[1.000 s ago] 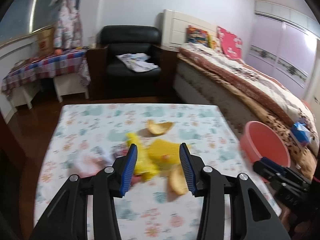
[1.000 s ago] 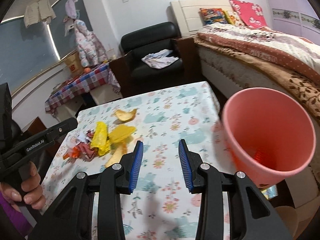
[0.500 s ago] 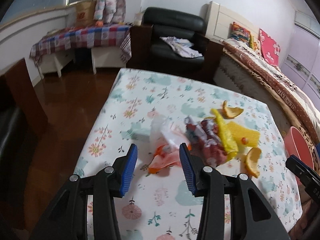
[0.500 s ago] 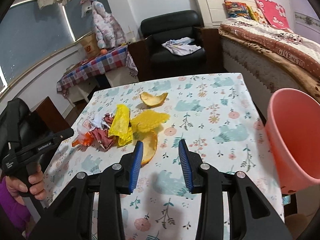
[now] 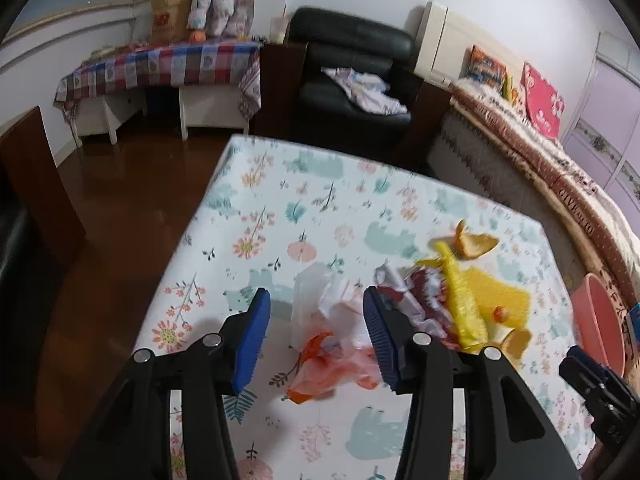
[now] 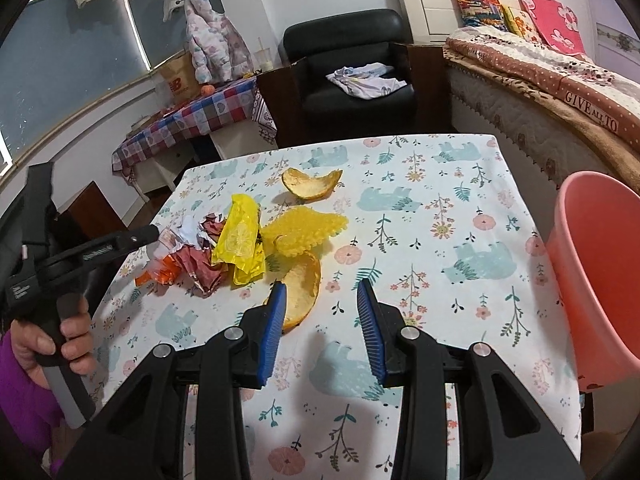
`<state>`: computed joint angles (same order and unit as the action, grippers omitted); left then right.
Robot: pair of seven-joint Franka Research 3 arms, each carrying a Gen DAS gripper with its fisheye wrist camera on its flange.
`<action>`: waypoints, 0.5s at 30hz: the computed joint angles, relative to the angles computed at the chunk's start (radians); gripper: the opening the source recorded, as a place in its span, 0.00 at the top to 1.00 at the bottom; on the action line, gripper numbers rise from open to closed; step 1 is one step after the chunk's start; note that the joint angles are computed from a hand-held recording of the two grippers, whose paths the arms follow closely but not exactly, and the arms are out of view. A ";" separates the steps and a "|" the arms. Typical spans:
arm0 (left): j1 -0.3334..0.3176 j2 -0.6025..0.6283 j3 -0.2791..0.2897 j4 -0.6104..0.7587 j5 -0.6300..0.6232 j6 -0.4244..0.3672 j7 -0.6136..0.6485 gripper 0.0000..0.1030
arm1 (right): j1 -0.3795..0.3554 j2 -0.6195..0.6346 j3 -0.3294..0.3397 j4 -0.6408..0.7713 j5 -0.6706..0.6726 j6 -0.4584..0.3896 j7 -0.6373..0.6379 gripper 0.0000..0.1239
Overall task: Collect trash
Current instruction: 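Grasp the clear plastic bag with the left tool while the right tool grasps an orange peel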
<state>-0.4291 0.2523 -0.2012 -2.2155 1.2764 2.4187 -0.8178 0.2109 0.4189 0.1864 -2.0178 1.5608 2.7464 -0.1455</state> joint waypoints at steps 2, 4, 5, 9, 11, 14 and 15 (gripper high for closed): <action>0.018 0.005 0.015 -0.014 0.050 0.083 -0.065 0.53 | 0.007 0.014 -0.002 0.013 -0.041 -0.002 0.042 0.70; 0.022 0.004 0.022 -0.021 0.097 0.114 -0.124 0.53 | 0.006 0.024 0.002 0.020 -0.069 -0.006 0.067 0.70; 0.026 0.006 0.023 -0.020 0.111 0.124 -0.131 0.53 | 0.005 0.030 0.005 0.025 -0.084 -0.008 0.080 0.70; 0.032 0.016 0.021 -0.011 0.158 0.152 -0.138 0.66 | 0.000 0.057 0.016 0.049 -0.154 -0.017 0.142 0.70; 0.031 0.019 0.019 -0.007 0.163 0.149 -0.127 0.69 | -0.006 0.068 0.024 0.059 -0.172 -0.011 0.165 0.70; 0.028 0.012 0.017 -0.016 0.183 0.145 -0.157 0.74 | -0.013 0.087 0.026 0.078 -0.233 -0.025 0.246 0.70; 0.027 0.006 0.016 -0.022 0.188 0.142 -0.167 0.76 | -0.015 0.094 0.028 0.086 -0.253 -0.027 0.267 0.70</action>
<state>-0.4017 0.2587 -0.1851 -2.2376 1.4648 2.5610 -0.9843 0.1957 0.5125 0.2144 -1.9322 1.3079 2.7194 0.1220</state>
